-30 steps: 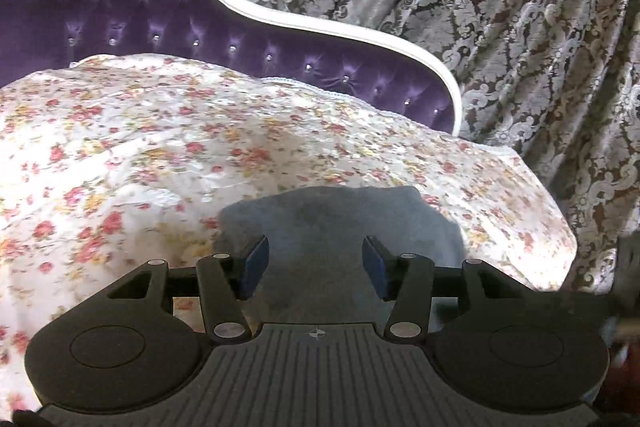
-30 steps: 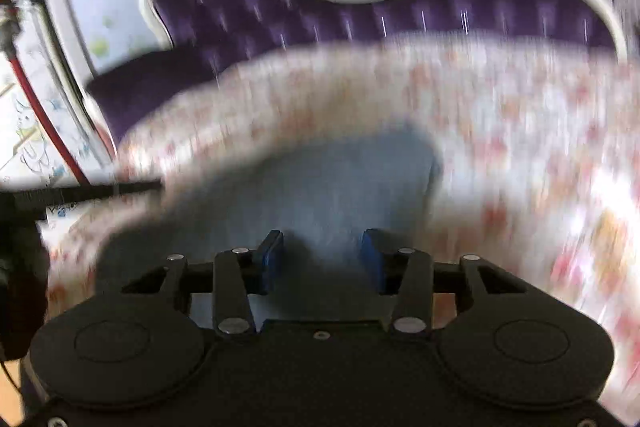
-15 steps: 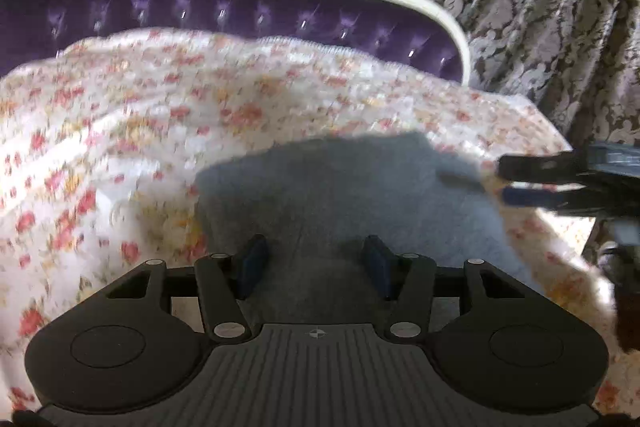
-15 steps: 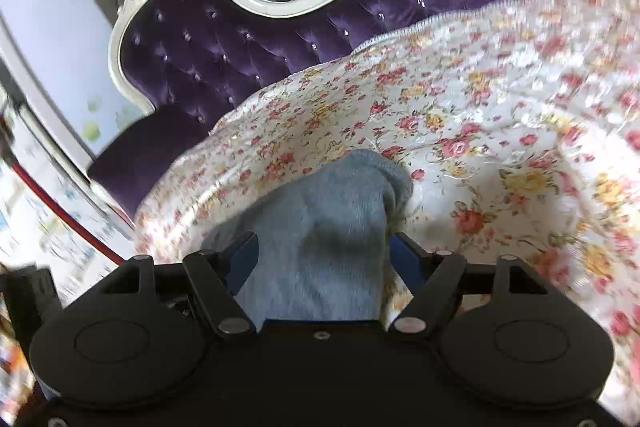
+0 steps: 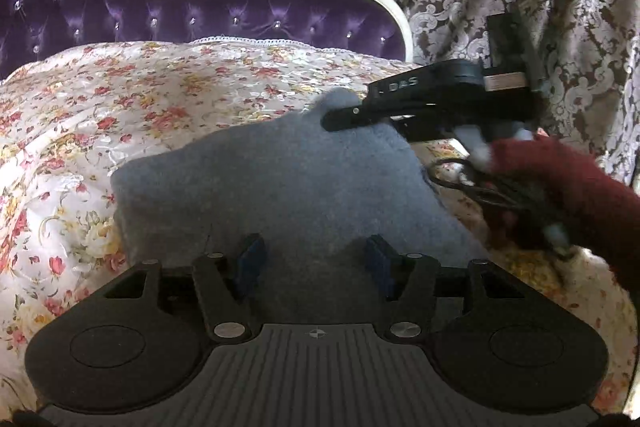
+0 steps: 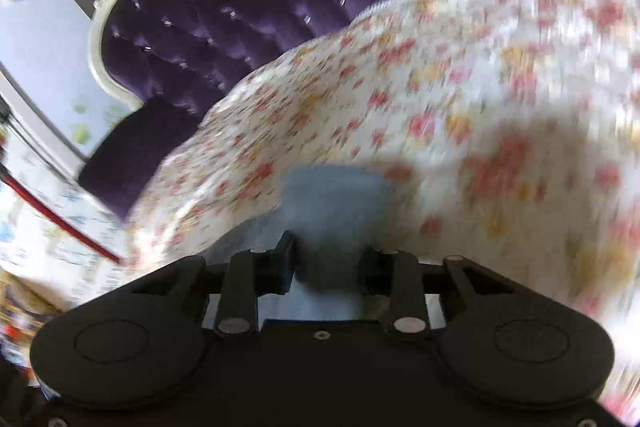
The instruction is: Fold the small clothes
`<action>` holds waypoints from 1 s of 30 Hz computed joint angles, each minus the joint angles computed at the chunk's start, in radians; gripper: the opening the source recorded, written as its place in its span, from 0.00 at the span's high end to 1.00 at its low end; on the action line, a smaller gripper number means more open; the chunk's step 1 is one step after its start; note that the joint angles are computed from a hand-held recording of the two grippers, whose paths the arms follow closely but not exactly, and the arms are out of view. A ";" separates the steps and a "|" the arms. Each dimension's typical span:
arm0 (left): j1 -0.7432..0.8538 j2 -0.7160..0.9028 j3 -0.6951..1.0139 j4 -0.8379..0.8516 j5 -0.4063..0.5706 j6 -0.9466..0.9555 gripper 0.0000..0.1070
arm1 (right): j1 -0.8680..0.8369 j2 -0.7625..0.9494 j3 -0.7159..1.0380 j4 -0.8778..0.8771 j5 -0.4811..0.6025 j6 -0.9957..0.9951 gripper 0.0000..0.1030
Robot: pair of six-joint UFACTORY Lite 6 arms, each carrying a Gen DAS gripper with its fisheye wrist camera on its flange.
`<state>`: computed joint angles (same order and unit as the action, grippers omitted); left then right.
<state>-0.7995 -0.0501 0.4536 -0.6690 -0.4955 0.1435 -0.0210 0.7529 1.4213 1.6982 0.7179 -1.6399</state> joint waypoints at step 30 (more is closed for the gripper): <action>-0.372 -0.366 -0.057 -1.071 -0.367 0.671 0.04 | 0.058 -1.055 -1.005 0.708 -0.171 -0.762 0.00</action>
<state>-1.1712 -0.4165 0.3970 -1.7400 -0.8628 0.8146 0.0367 -0.3017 0.4167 2.4064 0.5468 -2.4020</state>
